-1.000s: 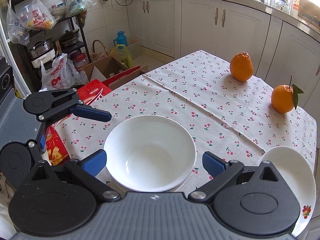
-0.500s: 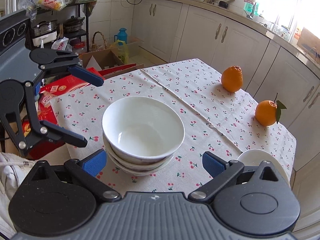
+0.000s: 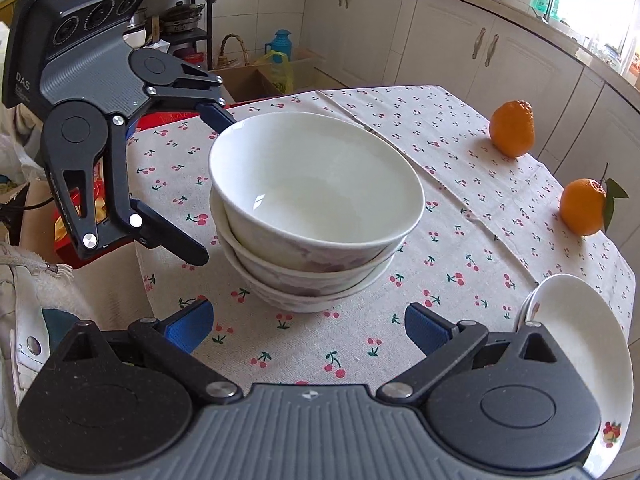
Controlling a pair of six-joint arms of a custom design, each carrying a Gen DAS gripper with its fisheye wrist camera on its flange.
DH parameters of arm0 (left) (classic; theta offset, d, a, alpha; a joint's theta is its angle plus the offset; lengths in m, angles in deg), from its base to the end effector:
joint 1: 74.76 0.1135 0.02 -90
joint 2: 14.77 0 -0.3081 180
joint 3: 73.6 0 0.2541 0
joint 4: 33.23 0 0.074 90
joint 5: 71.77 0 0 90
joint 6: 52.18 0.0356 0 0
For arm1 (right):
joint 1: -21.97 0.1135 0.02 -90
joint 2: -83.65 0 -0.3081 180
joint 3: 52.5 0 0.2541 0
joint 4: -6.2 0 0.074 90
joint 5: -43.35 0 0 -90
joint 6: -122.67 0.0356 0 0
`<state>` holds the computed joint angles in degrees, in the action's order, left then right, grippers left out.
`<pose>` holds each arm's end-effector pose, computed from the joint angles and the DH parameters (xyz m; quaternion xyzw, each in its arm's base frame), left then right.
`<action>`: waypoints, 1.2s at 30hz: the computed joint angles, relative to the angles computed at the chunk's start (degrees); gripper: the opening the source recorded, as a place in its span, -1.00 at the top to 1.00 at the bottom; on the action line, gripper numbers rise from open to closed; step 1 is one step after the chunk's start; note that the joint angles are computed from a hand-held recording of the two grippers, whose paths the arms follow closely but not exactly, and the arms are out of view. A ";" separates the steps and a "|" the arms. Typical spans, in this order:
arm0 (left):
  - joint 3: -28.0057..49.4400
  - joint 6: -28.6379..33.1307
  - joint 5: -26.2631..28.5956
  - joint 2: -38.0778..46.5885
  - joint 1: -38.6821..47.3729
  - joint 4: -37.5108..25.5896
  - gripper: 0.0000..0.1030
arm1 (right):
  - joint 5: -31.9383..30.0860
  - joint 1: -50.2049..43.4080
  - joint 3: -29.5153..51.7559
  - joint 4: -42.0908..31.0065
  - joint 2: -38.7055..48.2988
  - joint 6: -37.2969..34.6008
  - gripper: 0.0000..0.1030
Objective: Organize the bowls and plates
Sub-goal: 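Grasp the bowl stack from opposite sides with the left and right grippers, then lift the bowl stack with both grippers and carry it over the plate stack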
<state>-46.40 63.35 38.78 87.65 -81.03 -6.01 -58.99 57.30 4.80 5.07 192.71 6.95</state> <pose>0.2202 -0.0368 0.0889 0.3131 0.8660 -0.1052 0.3755 0.2759 0.2049 0.1184 -0.5082 0.7945 0.1280 0.3067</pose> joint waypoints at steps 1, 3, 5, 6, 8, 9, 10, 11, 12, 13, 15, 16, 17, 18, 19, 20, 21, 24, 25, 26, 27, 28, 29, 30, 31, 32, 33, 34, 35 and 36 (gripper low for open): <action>0.86 1.23 0.55 0.55 0.27 -1.05 -0.98 | -0.36 -0.08 0.48 -0.21 0.47 -0.74 -1.00; 3.18 3.90 2.25 1.51 0.95 -4.61 -0.98 | -0.75 -0.20 1.70 -0.91 1.42 -1.92 -1.00; 5.05 6.14 3.99 2.32 1.60 -7.11 -0.95 | -1.46 -0.41 3.10 -2.07 2.32 -3.10 -1.00; 6.13 7.54 5.15 2.70 1.95 -8.80 -0.95 | -1.92 -0.50 3.63 -2.31 2.76 -3.62 -1.00; 7.40 9.11 6.62 3.32 2.31 -10.32 -0.95 | -2.87 -0.83 5.03 -3.70 3.48 -4.58 -1.00; 8.07 10.03 7.60 3.56 2.58 -11.46 -0.95 | -3.00 -0.91 5.63 -4.16 3.81 -4.89 -1.00; 8.59 11.09 8.39 3.70 2.84 -12.46 -0.95 | -3.43 -1.11 6.07 -4.60 3.96 -5.33 -1.00; 9.10 11.94 8.79 3.87 2.91 -13.09 -0.94 | -4.20 -1.35 6.71 -5.44 4.17 -5.97 -1.00; 9.59 12.68 9.27 3.93 3.05 -13.94 -0.93 | -4.66 -1.56 7.44 -6.26 4.43 -6.58 -1.00; 10.31 13.31 9.87 4.14 3.32 -15.00 -0.93 | -4.80 -1.63 7.92 -6.81 4.59 -7.02 -1.00; 11.77 14.63 10.97 4.60 3.84 -17.17 -0.92 | -5.46 -1.90 9.13 -8.29 5.04 -8.03 -1.00; 12.56 15.61 11.68 4.83 4.13 -18.55 -0.90 | -5.90 -2.04 9.44 -8.64 5.24 -8.37 -1.00; 13.04 16.33 12.00 4.95 4.24 -19.42 -0.88 | -6.39 -2.19 9.84 -9.12 5.46 -8.60 -0.99; 13.81 17.17 12.14 5.07 4.29 -20.72 -0.86 | -6.83 -2.31 10.26 -9.68 5.67 -8.84 -0.99; 14.28 17.86 12.49 5.10 4.38 -21.80 -0.86 | -7.05 -2.37 10.67 -10.14 5.90 -9.16 -0.99; 14.87 18.45 12.64 5.26 4.39 -22.67 -0.85 | -7.06 -2.33 10.82 -10.38 5.93 -9.49 -0.98; 15.42 18.94 12.52 5.31 4.29 -23.50 -0.85 | -7.09 -2.33 11.03 -10.79 5.94 -9.93 -0.98; 16.57 20.68 12.83 5.16 4.29 -25.83 -0.85 | -7.76 -2.53 11.59 -11.86 5.86 -10.76 -0.97; 17.03 21.07 12.89 5.21 4.26 -26.56 -0.85 | -7.99 -2.64 11.91 -12.24 5.91 -11.00 -0.97; 17.42 21.39 12.93 5.31 4.21 -26.99 -0.85 | -8.15 -2.70 12.13 -12.42 5.99 -11.21 -0.96; 17.72 21.80 13.18 5.30 4.22 -27.44 -0.84 | -8.31 -2.79 12.58 -12.94 6.13 -11.46 -0.95; 17.99 22.23 13.45 5.25 4.20 -28.01 -0.81 | -8.39 -2.80 12.74 -13.27 6.12 -11.61 -0.95; 18.29 22.54 13.62 5.25 4.15 -28.57 -0.79 | -8.48 -2.80 12.70 -13.47 5.99 -11.77 -0.94; 18.50 22.85 13.73 5.25 4.08 -29.00 -0.79 | -8.51 -2.74 12.96 -13.91 5.98 -11.95 -0.93; 18.50 23.19 13.69 5.18 3.94 -29.06 -0.78 | -8.49 -2.72 13.19 -14.08 6.11 -12.07 -0.92; 18.53 23.45 13.65 5.14 3.87 -29.16 -0.79 | -8.42 -2.66 13.28 -14.23 6.10 -12.15 -0.91; 18.67 23.57 13.77 5.10 3.85 -29.55 -0.78 | -8.38 -2.66 13.16 -14.36 5.92 -12.31 -0.90; 18.80 23.84 14.07 5.05 3.96 -29.89 -0.78 | -8.39 -2.64 13.14 -14.49 5.78 -12.43 -0.90; 18.98 24.12 14.20 5.03 4.00 -30.24 -0.78 | -8.42 -2.63 13.11 -14.55 5.69 -12.50 -0.89; 19.25 24.41 14.23 5.10 4.02 -30.68 -0.78 | -8.49 -2.57 13.08 -14.75 5.53 -12.51 -0.87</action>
<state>-27.15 87.76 53.02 92.74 -77.01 -36.69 -67.48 54.73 17.89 -9.68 198.24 -5.56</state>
